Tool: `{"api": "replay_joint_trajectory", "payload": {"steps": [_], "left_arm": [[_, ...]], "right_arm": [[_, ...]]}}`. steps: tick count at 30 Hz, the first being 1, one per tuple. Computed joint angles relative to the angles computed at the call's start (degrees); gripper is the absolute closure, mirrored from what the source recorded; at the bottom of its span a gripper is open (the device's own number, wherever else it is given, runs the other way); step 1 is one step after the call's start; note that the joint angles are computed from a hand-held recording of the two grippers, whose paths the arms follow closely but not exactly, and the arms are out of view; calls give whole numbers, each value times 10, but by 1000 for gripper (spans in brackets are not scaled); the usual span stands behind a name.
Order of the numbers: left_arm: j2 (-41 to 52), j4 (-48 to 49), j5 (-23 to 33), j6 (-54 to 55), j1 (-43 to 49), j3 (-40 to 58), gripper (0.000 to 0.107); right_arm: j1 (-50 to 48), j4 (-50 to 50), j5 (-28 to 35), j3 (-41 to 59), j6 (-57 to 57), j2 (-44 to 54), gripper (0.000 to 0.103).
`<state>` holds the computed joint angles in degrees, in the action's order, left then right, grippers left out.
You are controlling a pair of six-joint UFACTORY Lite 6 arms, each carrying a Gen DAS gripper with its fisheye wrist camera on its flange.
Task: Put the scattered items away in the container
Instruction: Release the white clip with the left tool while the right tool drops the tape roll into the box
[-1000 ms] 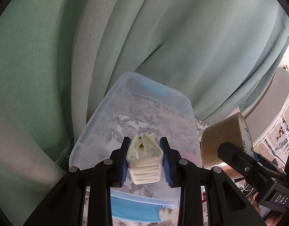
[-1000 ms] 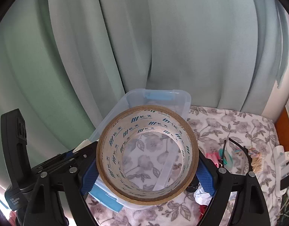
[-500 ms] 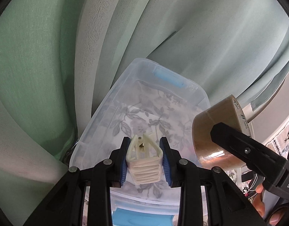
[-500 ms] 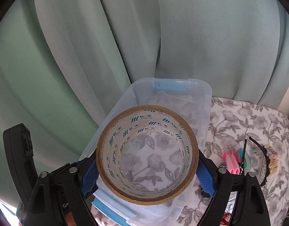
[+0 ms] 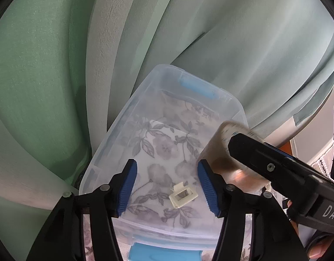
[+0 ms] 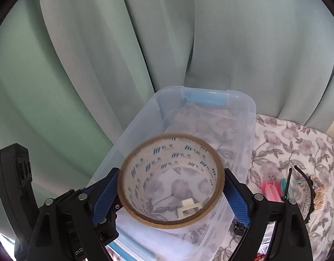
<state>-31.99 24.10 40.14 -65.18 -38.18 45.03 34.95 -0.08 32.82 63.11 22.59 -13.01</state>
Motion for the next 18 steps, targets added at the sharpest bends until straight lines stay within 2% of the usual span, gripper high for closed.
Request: {"api": "replay_joint_trajectory", "payload": {"steps": [3,9,12,15,18], "left_arm": [[-4,2,2,-7,-4,-3,42],[-14,16,16,-25,-18,-6,38],[-16,23,28,-37,-29,-2,31],[-18,15,36,-27,-26,4,30],[7,20,22,-34,-23,12,28]], "right_arm": [[2,-12,-7,1,11,-3,0],[-7,-20,-8,-10,20,-21,0],[-13,-19,-12,-15,24,-25,0],[-24,-6,-12,-32,15,-46,0],[-30,-7,-11,-46,18,-69,0]]}}
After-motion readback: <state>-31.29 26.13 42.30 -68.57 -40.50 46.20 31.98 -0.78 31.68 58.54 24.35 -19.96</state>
